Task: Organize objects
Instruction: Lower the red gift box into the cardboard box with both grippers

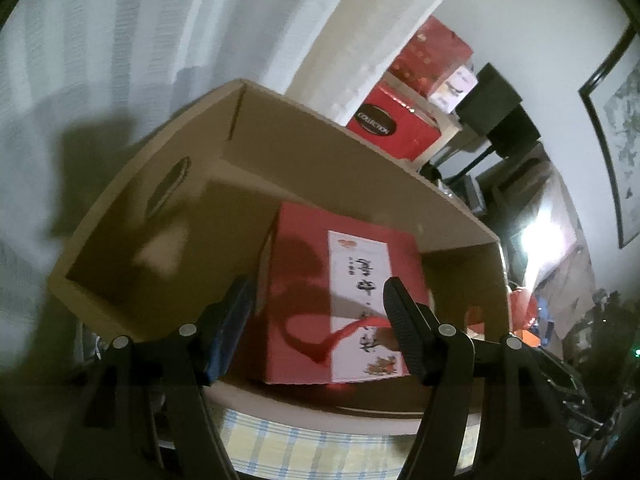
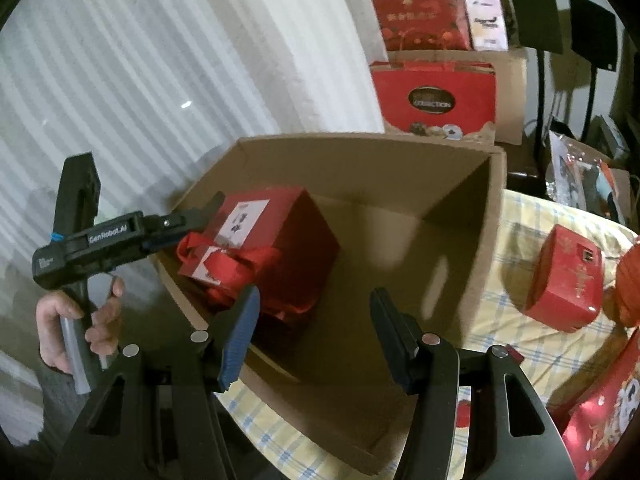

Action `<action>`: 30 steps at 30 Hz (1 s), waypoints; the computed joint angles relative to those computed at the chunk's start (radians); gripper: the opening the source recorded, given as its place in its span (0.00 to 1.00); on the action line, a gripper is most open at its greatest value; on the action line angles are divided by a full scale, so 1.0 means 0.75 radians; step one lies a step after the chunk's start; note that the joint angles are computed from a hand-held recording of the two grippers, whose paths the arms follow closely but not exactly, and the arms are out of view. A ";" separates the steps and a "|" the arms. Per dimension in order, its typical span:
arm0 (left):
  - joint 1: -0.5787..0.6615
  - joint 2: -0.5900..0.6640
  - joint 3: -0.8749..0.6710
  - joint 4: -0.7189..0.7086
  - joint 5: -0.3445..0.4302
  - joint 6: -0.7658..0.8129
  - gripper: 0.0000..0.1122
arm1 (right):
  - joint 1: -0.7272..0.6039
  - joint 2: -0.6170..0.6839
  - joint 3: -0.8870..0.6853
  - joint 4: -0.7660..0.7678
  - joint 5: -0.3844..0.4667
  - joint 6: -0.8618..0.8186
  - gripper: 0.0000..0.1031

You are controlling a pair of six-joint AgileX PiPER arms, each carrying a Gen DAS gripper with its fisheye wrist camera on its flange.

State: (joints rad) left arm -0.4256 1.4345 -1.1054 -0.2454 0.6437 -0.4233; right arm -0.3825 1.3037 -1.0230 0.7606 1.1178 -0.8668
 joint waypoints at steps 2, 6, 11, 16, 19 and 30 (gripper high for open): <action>0.022 0.034 -0.015 -0.057 0.026 0.069 0.57 | 0.039 0.008 -0.002 -0.007 -0.019 0.014 0.58; 0.000 0.079 -0.058 -0.049 0.058 0.095 0.57 | 0.136 0.051 -0.028 -0.028 -0.032 0.054 0.58; -0.051 0.130 -0.135 -0.052 0.096 0.100 0.57 | 0.222 0.094 -0.035 -0.067 -0.060 0.081 0.57; -0.101 0.200 -0.223 -0.074 0.133 0.104 0.55 | 0.203 0.103 -0.029 -0.079 -0.057 0.055 0.53; -0.168 0.275 -0.326 -0.039 0.169 0.055 0.55 | 0.143 0.101 -0.023 -0.077 -0.043 0.020 0.51; -0.364 0.589 -0.802 0.200 0.352 -0.196 0.55 | -0.044 0.162 -0.115 -0.106 -0.010 -0.040 0.50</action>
State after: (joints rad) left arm -0.6984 1.8761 -1.7068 -0.0953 0.9074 -0.5702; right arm -0.4154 1.4254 -1.1097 0.6814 1.1104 -0.8966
